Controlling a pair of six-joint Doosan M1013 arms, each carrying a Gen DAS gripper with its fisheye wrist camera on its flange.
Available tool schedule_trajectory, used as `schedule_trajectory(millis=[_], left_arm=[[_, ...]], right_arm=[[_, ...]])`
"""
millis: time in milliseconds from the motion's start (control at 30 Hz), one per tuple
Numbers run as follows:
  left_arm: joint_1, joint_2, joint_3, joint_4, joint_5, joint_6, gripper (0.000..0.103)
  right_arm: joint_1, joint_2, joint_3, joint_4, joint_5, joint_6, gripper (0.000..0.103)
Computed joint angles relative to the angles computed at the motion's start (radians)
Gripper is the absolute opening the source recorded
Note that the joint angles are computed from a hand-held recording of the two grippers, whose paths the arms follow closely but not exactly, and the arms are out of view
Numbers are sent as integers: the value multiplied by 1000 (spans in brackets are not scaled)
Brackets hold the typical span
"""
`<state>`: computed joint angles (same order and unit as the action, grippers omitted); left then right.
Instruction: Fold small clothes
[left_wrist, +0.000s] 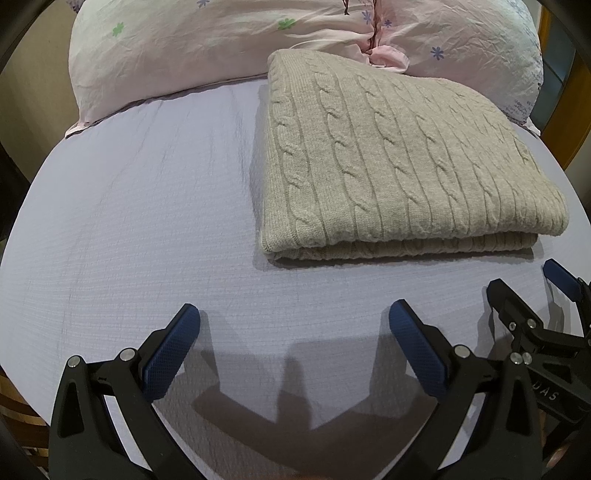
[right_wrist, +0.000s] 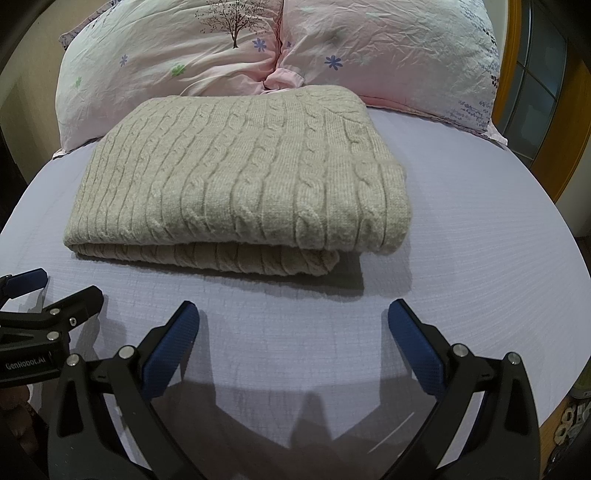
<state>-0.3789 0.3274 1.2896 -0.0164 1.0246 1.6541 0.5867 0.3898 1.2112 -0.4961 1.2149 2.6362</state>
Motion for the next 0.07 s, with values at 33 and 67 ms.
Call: schedule_trajectory(millis=[33,67], left_arm=[[0,0,0,0,0,0,102],[0,0,1,0,-1,-1,102]], right_arm=[[0,0,0,0,0,0,101],[0,0,0,0,0,0,101]])
